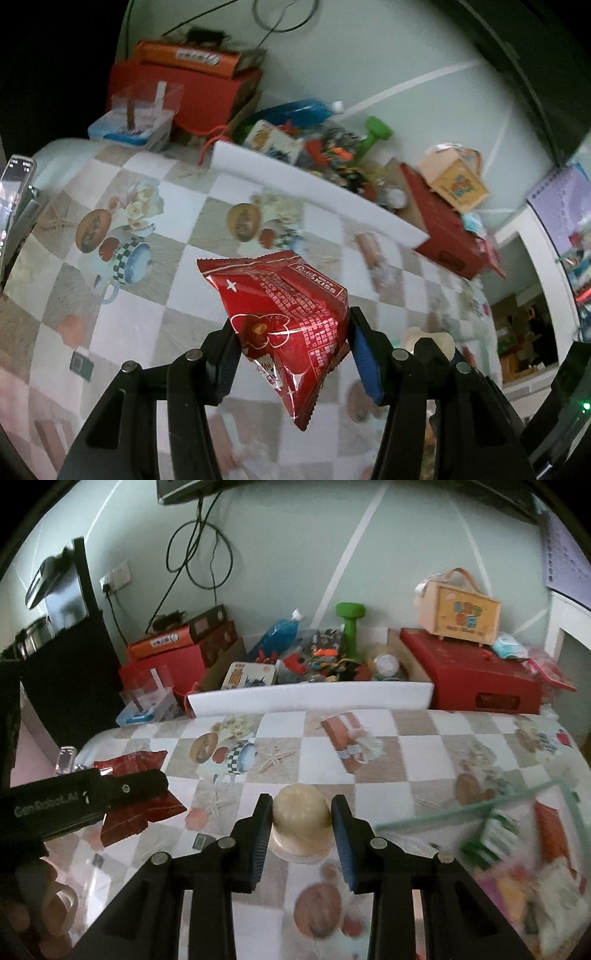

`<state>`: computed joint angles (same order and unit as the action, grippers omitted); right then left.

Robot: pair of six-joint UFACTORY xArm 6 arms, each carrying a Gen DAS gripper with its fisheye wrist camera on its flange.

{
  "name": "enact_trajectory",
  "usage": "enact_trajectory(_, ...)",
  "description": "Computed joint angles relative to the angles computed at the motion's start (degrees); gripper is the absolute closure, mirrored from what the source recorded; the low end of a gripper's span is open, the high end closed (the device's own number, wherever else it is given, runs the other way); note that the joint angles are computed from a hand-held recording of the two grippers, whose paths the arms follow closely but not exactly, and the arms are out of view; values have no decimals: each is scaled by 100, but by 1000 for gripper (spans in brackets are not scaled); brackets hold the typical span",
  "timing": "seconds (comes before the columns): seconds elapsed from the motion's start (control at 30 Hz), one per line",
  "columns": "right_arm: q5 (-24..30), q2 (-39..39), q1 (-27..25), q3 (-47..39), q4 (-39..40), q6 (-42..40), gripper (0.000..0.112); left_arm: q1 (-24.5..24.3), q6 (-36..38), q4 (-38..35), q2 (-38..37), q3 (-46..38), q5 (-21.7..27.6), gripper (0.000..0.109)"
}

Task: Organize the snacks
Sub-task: 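Carry the red bag and bun over the tray and open both tools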

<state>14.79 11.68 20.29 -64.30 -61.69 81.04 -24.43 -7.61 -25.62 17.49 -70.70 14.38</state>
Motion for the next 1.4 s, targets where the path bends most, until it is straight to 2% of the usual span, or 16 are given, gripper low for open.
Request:
enact_trajectory(0.43,567,-2151,-146,1890,-89,534,77,-770,467,-298,-895,858,-255,52)
enact_trajectory(0.63,567,-2930,-465,2631,-118,658,77,-1080,760,-543,-853,863,-188,52)
enact_trajectory(0.73,509,-3161,-688,2891,-104,661,77,-1243,805,-433,-754,771,-220,52)
enact_trajectory(0.9,248,-3301,-1029,3195,67,513,77,-1507,900,-309,-436,465,-50,52)
enact_trajectory(1.03,52,-3296,-1230,3355,165,449,77,-1713,1119,-475,-110,185,203,52)
enact_trajectory(1.4,-259,-2991,-1441,3422,366,252,77,-1950,1089,-360,422,-175,532,52)
